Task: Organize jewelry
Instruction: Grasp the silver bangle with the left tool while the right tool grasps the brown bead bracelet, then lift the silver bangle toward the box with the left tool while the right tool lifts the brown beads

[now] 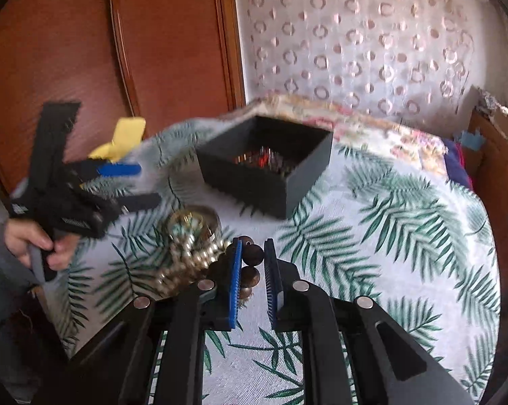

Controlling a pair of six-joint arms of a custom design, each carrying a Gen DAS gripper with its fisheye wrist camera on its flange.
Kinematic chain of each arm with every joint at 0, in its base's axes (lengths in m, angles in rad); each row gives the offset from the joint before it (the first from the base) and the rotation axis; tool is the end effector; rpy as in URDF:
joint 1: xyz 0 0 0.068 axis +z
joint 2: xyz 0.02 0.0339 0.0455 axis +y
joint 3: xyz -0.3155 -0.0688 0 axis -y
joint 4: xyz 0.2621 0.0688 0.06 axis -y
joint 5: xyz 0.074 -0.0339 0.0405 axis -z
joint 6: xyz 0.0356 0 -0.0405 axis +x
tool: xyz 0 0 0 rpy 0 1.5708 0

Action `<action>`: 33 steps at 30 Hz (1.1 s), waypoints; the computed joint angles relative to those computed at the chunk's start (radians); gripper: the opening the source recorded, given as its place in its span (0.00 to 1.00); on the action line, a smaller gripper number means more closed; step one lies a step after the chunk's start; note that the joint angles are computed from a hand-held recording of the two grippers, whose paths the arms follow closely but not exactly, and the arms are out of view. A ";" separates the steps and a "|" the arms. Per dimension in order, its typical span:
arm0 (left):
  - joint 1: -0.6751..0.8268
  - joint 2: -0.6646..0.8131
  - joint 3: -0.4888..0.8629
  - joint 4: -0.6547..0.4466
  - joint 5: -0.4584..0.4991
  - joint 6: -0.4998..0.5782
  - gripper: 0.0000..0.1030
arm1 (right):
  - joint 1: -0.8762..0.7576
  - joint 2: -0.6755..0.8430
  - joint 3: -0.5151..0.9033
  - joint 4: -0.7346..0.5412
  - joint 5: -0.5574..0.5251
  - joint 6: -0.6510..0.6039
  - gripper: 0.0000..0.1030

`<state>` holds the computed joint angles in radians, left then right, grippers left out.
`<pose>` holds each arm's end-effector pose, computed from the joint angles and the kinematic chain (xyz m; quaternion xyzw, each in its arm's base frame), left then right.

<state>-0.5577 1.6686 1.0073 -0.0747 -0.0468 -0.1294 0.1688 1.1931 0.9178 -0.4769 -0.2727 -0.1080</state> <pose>0.3197 -0.1974 0.2403 0.1850 0.8950 -0.1164 0.3888 0.2461 0.0517 0.3193 -0.1790 0.8927 0.1366 0.3903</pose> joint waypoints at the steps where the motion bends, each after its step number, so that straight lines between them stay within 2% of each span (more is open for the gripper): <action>1: -0.001 0.001 0.002 -0.002 0.004 0.001 0.92 | -0.001 -0.017 0.003 0.000 0.003 -0.001 0.14; 4: -0.005 0.003 0.006 -0.003 0.005 0.004 0.92 | -0.019 -0.046 0.023 -0.013 -0.012 -0.007 0.14; 6: -0.005 0.007 0.011 -0.008 0.010 0.006 0.87 | -0.017 -0.058 0.032 -0.015 -0.008 -0.002 0.14; 9: -0.005 0.022 0.029 -0.031 0.021 0.011 0.75 | -0.026 -0.073 0.045 -0.022 -0.003 -0.009 0.14; 14: -0.005 0.056 0.067 -0.081 0.056 0.023 0.46 | -0.044 -0.084 0.050 -0.024 0.005 -0.009 0.14; 20: -0.007 0.097 0.110 -0.121 0.091 0.029 0.24 | -0.049 -0.084 0.037 -0.025 0.009 -0.012 0.14; 24: -0.011 0.117 0.136 -0.134 0.099 0.035 0.20 | -0.045 -0.078 0.023 -0.016 0.013 -0.008 0.14; 26: -0.016 0.125 0.149 -0.141 0.096 0.038 0.15 | -0.043 -0.077 0.020 -0.011 0.012 -0.005 0.14; 33: -0.038 0.160 0.193 -0.182 0.069 0.061 0.09 | -0.020 -0.076 0.008 0.008 0.023 0.010 0.14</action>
